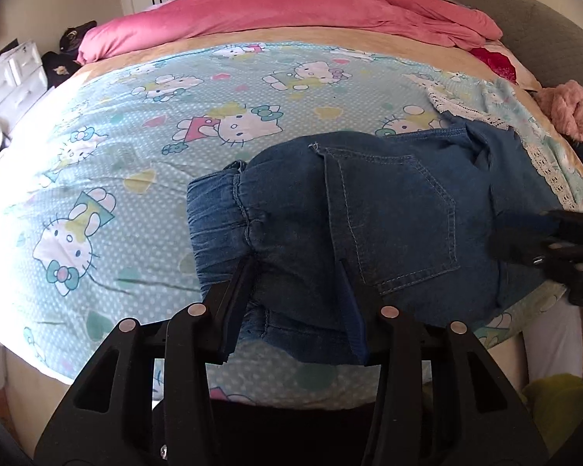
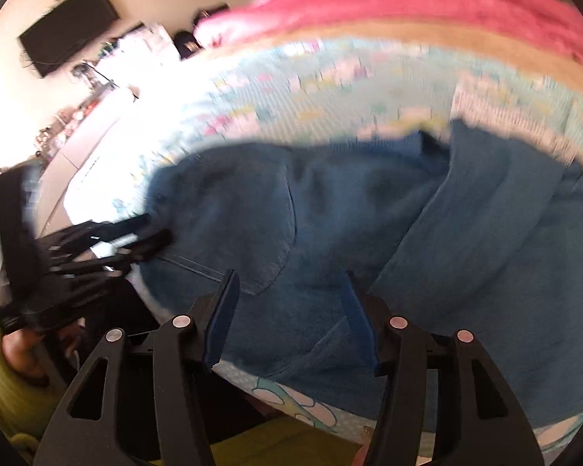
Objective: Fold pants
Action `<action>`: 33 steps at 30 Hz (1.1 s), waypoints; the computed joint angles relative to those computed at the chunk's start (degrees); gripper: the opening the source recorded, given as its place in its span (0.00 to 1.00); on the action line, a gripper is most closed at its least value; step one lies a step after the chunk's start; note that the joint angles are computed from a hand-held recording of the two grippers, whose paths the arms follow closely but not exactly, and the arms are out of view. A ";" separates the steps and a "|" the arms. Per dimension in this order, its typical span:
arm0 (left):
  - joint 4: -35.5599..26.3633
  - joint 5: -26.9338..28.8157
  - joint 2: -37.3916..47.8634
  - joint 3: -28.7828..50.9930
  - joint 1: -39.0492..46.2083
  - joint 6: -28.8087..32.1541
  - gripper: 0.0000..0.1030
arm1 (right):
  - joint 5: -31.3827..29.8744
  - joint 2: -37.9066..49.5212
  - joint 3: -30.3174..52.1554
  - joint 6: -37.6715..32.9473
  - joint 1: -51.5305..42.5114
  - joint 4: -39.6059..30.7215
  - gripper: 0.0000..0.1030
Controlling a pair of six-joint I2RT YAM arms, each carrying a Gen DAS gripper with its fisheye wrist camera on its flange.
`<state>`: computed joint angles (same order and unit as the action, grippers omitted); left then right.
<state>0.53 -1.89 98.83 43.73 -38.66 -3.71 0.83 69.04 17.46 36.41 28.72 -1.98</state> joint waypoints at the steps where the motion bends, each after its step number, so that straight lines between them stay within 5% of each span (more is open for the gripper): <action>1: -0.09 0.14 0.05 0.08 0.19 -0.15 0.35 | -1.44 3.09 0.64 -0.33 -1.23 0.72 0.51; 5: -0.47 1.90 -2.43 -0.55 0.88 -2.15 0.36 | -2.53 1.07 0.31 -1.59 -2.37 0.00 0.53; 12: -1.64 2.11 -11.21 -1.97 -1.50 -3.79 0.55 | 1.57 -16.06 0.09 -5.41 -8.27 -11.30 0.67; 20: -3.45 -0.46 -12.75 -0.08 -6.48 -4.05 0.79 | -1.19 -21.63 1.15 -13.32 -22.96 -14.79 0.77; 27: -3.45 1.55 -5.17 5.47 -11.01 -5.08 0.82 | -3.93 -15.51 3.70 -20.07 -33.24 -11.80 0.77; 33: -4.78 4.32 5.02 12.93 -15.00 -6.07 0.82 | -4.34 2.23 11.94 -25.98 -37.11 -5.06 0.77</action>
